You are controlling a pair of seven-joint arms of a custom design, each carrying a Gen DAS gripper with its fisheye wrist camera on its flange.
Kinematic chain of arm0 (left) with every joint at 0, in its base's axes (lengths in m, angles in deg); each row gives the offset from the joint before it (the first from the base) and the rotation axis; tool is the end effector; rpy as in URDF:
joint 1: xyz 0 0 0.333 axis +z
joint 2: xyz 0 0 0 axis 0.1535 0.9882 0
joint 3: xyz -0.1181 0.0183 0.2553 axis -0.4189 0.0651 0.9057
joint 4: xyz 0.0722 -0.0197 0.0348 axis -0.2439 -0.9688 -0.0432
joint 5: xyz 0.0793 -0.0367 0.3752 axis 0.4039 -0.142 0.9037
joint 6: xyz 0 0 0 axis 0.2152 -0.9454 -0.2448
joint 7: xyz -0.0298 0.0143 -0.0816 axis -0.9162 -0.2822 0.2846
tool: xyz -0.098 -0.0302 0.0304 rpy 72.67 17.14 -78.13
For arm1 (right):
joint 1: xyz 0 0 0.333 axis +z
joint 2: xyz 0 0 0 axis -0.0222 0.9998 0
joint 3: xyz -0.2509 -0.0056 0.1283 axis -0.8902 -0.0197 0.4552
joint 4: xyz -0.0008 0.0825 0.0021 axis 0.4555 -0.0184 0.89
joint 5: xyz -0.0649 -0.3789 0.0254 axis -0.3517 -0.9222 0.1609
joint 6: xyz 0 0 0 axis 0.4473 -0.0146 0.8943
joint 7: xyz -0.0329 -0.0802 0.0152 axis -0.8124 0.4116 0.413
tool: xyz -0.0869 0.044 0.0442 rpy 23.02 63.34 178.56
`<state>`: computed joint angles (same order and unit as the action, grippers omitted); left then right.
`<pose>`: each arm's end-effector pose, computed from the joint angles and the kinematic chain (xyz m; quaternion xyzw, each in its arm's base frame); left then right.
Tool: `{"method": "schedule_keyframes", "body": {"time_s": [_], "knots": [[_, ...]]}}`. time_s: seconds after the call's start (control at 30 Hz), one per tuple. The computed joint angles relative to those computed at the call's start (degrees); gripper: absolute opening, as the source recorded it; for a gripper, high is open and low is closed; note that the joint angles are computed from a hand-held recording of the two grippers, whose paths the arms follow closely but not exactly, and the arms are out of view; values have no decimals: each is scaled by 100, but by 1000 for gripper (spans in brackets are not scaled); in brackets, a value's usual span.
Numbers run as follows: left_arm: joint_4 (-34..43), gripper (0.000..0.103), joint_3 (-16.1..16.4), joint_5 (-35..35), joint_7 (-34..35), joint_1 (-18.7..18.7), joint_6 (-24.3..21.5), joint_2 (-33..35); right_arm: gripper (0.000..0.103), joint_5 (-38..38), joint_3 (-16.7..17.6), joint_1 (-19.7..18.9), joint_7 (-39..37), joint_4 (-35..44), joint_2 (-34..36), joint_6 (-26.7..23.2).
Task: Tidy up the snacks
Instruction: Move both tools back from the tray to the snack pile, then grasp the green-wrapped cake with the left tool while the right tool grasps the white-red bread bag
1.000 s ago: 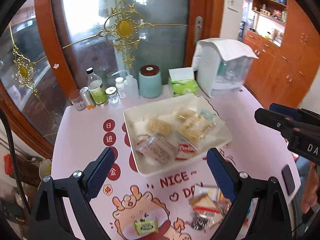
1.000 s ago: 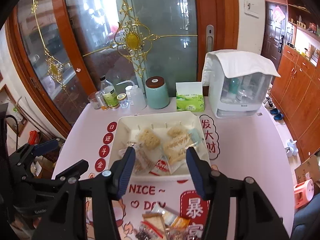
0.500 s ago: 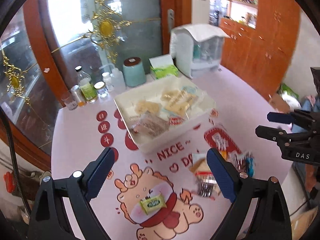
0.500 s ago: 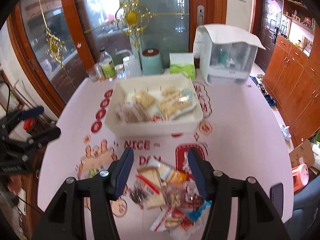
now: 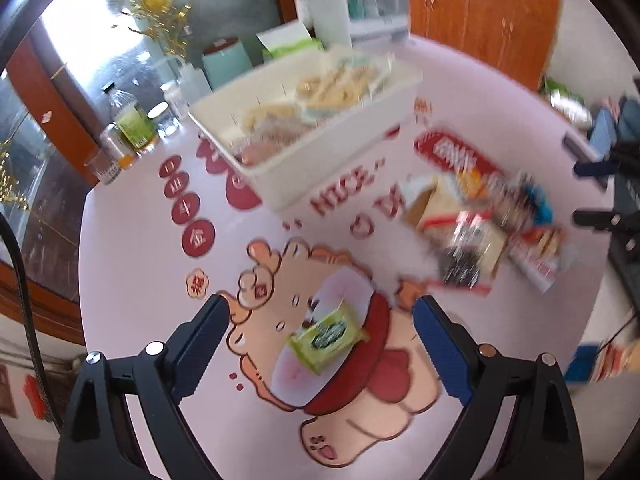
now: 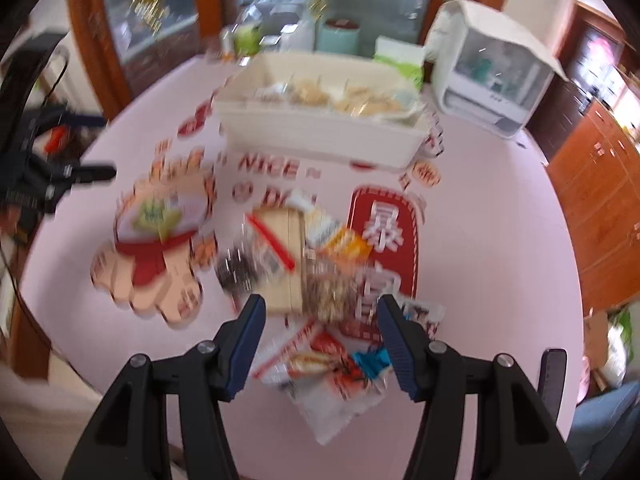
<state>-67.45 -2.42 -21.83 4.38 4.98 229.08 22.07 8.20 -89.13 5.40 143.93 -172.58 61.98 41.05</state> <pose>0.5595 -0.1221 0.4847 -0.5675 0.7839 -0.1561 0.1975 0.5830 0.0643 0.5335 -0.8758 0.4307 -0.1454 0.1625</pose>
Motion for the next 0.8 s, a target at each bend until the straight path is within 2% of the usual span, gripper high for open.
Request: {"method": "schedule_keyframes", "body": {"time_s": [0.17, 0.37, 0.5, 0.6, 0.77, 0.8], "knots": [[-97, 93, 26, 84, 307, 18, -115, 316, 58, -143, -43, -50, -923, -315, 6, -219], [53, 93, 46, 255, 518, 17, -316, 717, 58, -534, -34, -76, -1530, -458, 142, -358], [288, 93, 74, 437, 532, -2, -548, 1036, 71, -778, -21, -78, -1707, -562, 245, -169], [490, 93, 93, 462, 546, -5, -673, 1253, 73, -768, -3, -73, -1817, -433, 412, -255], [819, 82, 97, 304, 666, 33, -794, 1542, 73, -1186, 23, -15, -1692, -369, 646, -307], [881, 74, 77, 162, 763, 63, -835, 1574, 73, -1065, 28, -33, -1756, -360, 657, -293]]}}
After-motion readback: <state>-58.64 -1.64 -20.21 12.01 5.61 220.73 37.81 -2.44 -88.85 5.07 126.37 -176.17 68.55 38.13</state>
